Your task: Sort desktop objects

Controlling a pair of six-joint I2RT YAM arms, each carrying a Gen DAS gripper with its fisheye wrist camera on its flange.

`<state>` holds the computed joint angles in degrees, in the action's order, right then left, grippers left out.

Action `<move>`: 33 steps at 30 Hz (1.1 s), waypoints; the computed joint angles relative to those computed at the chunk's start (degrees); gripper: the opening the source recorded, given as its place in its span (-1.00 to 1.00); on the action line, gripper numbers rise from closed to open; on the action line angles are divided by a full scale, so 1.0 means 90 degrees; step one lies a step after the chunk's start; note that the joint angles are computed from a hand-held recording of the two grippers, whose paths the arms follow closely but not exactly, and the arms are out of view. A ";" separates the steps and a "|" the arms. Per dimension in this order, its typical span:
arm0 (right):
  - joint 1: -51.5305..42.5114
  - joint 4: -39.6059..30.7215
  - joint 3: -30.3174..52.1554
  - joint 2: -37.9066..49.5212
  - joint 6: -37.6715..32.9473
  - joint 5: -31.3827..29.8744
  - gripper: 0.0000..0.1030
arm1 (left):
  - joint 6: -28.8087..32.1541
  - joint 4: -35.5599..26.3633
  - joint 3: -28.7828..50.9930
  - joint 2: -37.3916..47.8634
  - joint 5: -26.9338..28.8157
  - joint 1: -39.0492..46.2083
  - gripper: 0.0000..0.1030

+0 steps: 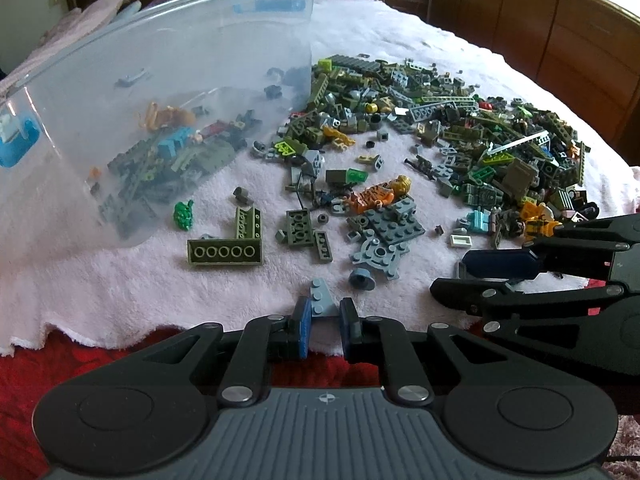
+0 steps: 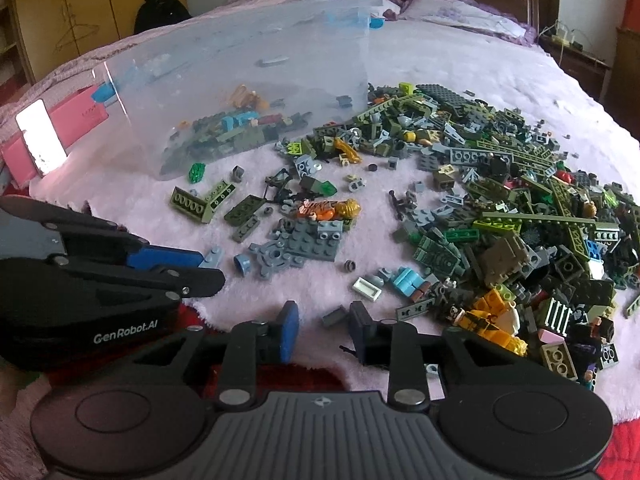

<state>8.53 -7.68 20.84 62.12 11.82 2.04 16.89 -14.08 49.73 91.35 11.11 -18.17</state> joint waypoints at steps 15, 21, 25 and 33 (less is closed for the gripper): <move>-0.0027 -0.0186 -0.0023 -0.0495 0.0067 0.0120 -0.69 | 0.0011 -0.0071 -0.0051 -0.0447 0.0040 -0.0044 -0.67; -0.0026 -0.0262 -0.0021 -0.0563 0.0094 0.0114 -0.69 | -0.0024 -0.0179 0.0010 -0.0288 -0.0134 -0.0107 -0.66; -0.0042 -0.0263 -0.0033 -0.0491 0.0140 0.0046 -0.69 | -0.0117 -0.0217 0.0117 -0.0041 -0.0102 -0.0066 -0.65; -0.0093 -0.0165 -0.0051 -0.0289 0.0196 -0.0069 -0.67 | -0.0057 -0.0100 0.0178 0.0144 -0.0202 -0.0161 -0.60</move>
